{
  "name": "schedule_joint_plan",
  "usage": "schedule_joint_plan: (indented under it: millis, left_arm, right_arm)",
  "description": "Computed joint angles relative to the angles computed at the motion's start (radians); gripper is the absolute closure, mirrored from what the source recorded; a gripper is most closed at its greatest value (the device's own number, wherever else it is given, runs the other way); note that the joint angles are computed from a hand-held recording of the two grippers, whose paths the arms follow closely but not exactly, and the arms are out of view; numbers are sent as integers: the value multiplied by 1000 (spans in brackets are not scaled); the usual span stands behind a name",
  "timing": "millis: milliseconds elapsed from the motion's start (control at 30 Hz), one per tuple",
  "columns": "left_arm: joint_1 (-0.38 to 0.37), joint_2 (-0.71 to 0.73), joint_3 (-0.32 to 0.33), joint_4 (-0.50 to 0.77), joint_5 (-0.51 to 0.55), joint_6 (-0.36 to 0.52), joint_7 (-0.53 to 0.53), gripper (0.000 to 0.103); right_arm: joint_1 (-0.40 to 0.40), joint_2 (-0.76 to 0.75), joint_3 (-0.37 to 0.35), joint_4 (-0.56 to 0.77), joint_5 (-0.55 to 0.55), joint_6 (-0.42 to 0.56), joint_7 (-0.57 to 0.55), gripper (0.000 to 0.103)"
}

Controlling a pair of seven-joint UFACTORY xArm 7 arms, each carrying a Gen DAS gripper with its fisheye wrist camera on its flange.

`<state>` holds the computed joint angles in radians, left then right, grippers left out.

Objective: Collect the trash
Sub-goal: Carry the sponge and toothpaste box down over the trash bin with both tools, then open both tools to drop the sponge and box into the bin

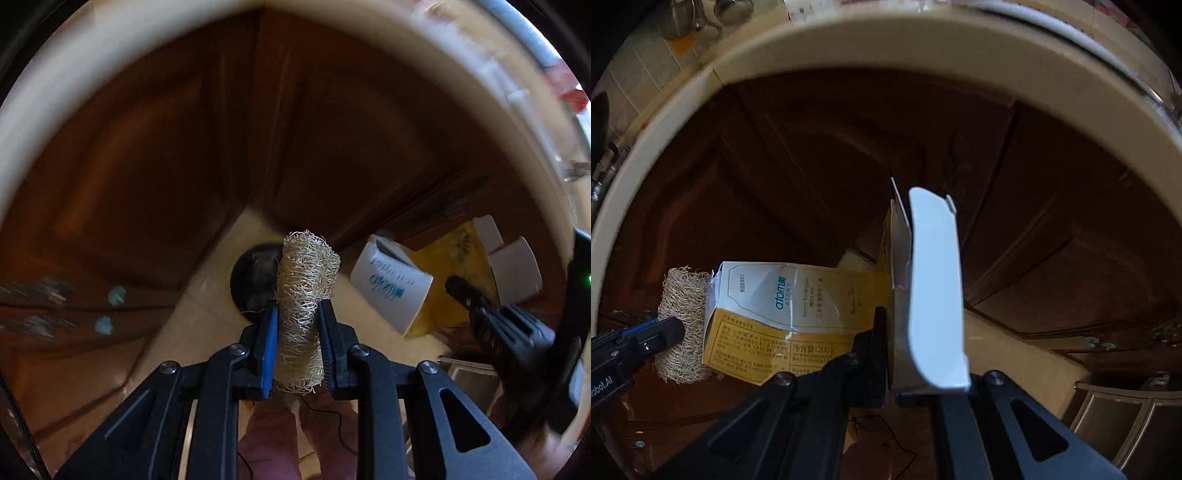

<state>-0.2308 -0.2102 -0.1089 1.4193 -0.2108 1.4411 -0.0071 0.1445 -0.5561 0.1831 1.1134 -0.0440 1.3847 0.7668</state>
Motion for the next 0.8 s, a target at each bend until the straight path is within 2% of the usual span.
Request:
schedule_joint_plan:
  millis: [100, 200, 300, 400, 533, 567, 633, 667, 700, 800]
  left_arm:
    - [-2, 3, -16, -210, 19, -158, -26, 84]
    - [-5, 55, -18, -345, 32, -306, -35, 84]
    - [-11, 145, -16, -402, 27, -426, -37, 84]
    - [-20, 220, -21, -443, 57, -528, 8, 83]
    - [-24, 327, -26, -427, 80, -572, 94, 80]
    - [-22, 339, -26, -427, 77, -576, 120, 76]
    - [-21, 370, -30, -410, 76, -572, 165, 62]
    - [-24, 389, -31, -389, 87, -565, 171, 51]
    - [-29, 395, -30, -387, 111, -571, 174, 48]
    - [-33, 396, -24, -382, 153, -574, 174, 48]
  right_arm:
    - [19, 22, 18, -179, 26, -131, 33, 101]
    - [43, 87, 13, -329, 58, -282, 59, 101]
    - [61, 184, -3, -436, 74, -456, 54, 101]
    - [70, 284, -9, -476, 46, -585, 50, 101]
    - [82, 391, -16, -484, -10, -689, 39, 97]
    - [87, 417, -19, -475, -23, -706, 21, 95]
    - [104, 457, -13, -453, -47, -706, 10, 94]
    - [115, 471, -15, -446, -36, -714, -12, 93]
    - [124, 483, -20, -440, -9, -727, -53, 88]
    - [139, 469, -29, -449, 43, -746, -115, 79]
